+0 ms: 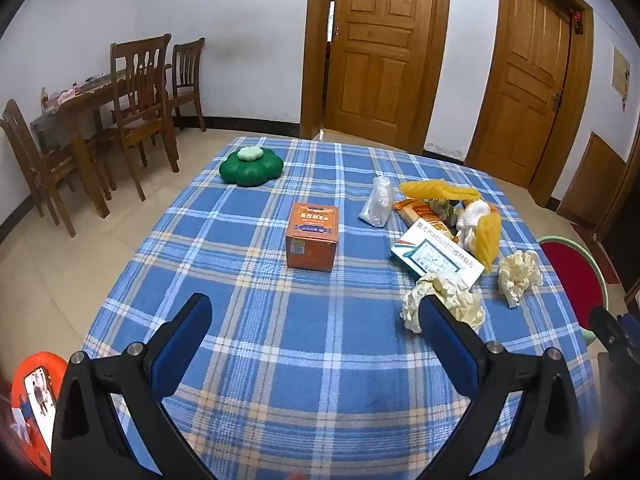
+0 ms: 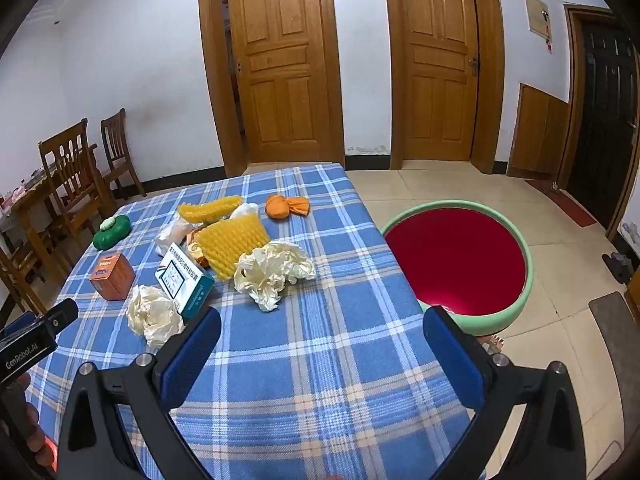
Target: Collect trash
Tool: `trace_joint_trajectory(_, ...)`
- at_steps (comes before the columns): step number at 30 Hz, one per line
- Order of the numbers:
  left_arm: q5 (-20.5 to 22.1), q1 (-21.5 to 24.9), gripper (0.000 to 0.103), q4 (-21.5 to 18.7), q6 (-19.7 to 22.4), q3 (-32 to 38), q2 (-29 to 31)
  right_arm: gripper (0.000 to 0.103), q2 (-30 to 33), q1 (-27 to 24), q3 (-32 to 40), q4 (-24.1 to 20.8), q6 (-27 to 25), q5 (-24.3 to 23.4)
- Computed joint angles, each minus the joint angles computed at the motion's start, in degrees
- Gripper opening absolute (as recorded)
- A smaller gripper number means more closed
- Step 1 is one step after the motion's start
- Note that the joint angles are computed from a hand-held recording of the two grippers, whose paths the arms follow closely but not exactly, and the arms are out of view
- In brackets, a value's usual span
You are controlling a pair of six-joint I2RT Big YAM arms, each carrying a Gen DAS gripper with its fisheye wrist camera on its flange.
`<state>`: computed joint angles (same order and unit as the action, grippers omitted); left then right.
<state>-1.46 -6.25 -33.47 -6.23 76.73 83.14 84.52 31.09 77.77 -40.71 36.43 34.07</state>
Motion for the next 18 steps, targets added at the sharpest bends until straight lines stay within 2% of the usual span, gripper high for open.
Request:
trace_joint_trajectory(3, 0.67, 0.29, 0.101, -1.35, -0.58, 0.97, 0.57, 0.103, 0.04, 0.02, 0.05, -0.15, -0.13, 0.15)
trace_joint_trajectory(18, 1.06, 0.44, 0.101, -1.34, -1.05, 0.57, 0.51, 0.103, 0.11, -0.12, 0.01, -0.45, 0.61, -0.42)
